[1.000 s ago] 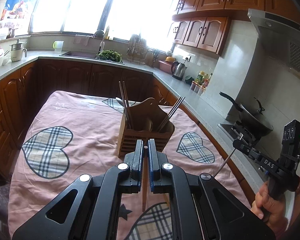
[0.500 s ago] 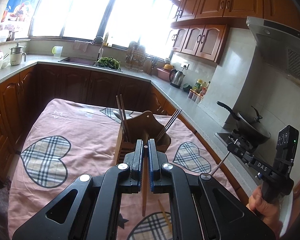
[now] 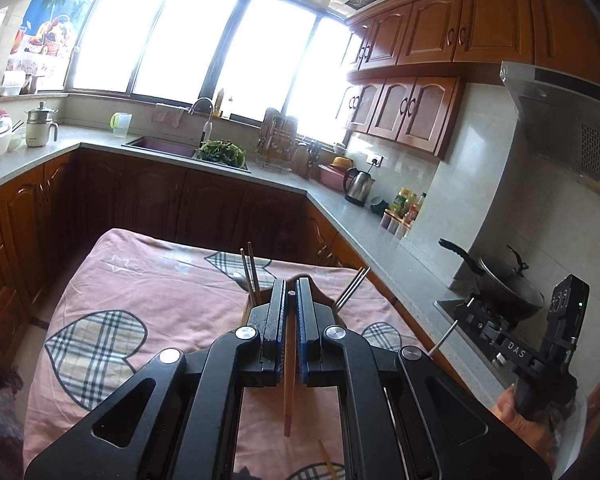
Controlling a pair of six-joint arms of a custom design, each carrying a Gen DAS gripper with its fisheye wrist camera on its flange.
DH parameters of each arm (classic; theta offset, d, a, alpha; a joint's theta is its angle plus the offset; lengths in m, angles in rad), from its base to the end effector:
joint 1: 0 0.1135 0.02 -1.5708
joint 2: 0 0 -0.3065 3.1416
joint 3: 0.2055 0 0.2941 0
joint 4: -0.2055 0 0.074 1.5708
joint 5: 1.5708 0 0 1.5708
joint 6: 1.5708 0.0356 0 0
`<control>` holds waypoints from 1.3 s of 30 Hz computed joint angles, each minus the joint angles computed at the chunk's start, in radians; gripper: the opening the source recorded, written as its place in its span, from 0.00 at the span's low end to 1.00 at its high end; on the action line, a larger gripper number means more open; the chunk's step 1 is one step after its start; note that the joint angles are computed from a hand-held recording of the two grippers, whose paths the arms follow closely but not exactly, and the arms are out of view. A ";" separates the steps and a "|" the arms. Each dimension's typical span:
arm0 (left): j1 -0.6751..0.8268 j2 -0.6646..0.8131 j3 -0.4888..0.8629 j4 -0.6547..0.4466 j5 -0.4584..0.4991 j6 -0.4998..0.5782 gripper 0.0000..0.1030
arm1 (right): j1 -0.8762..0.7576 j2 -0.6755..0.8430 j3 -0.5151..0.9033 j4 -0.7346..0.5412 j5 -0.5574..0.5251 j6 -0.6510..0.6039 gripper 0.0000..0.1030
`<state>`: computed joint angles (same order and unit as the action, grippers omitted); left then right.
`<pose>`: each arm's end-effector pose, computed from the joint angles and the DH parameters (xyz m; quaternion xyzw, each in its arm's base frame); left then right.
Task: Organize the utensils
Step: 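Carry both chopsticks to the wooden holder and lower them into it, then open both grippers to release the chopsticks into the holder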
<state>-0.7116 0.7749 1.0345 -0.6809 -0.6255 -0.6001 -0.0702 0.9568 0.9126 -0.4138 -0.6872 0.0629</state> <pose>0.1331 -0.0872 0.4178 -0.1225 0.8067 -0.1108 0.5674 0.2258 0.0068 0.3664 -0.1243 0.8096 0.2842 0.4983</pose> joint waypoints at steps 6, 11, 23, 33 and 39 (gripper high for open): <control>0.139 0.022 0.029 0.094 0.094 0.075 0.04 | 0.033 0.059 0.049 0.095 0.029 0.080 0.04; 0.271 0.065 0.060 0.172 0.186 0.111 0.04 | 0.072 0.125 0.106 0.180 0.073 0.145 0.04; 0.518 0.191 0.026 0.368 0.358 0.077 0.04 | 0.150 0.317 0.190 0.324 0.168 0.202 0.04; 0.542 0.295 -0.066 0.457 0.398 0.028 0.04 | 0.175 0.432 0.140 0.407 0.189 0.244 0.04; 0.518 0.353 -0.100 0.475 0.406 0.021 0.04 | 0.189 0.472 0.131 0.402 0.180 0.241 0.04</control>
<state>-0.1937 1.1277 0.9346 -0.2061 -0.2196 -0.5791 0.1192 1.4284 1.0434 -0.0123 -0.5069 0.3037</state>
